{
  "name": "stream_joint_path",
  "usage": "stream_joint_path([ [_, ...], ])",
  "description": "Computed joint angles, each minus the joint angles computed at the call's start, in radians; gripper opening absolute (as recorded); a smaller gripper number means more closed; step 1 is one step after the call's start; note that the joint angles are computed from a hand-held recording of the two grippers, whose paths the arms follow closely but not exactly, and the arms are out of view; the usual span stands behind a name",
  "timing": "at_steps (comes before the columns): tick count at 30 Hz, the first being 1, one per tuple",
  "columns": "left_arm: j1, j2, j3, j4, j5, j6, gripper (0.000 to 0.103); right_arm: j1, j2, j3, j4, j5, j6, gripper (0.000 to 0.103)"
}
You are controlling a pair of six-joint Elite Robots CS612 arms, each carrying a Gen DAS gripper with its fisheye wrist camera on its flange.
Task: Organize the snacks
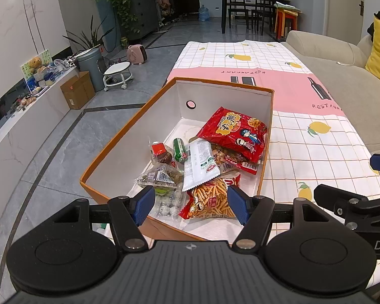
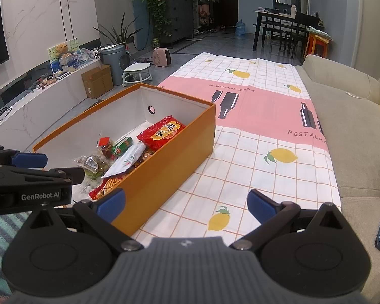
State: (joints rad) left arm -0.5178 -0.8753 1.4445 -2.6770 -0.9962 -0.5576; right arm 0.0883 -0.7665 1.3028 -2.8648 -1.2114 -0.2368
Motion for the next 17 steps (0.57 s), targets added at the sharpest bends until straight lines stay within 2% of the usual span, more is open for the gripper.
stream_joint_path([
  [17,-0.002,-0.004,0.006,-0.024,0.007,0.028,0.078,0.002,0.0,0.006,0.001,0.0,-0.001,0.099],
])
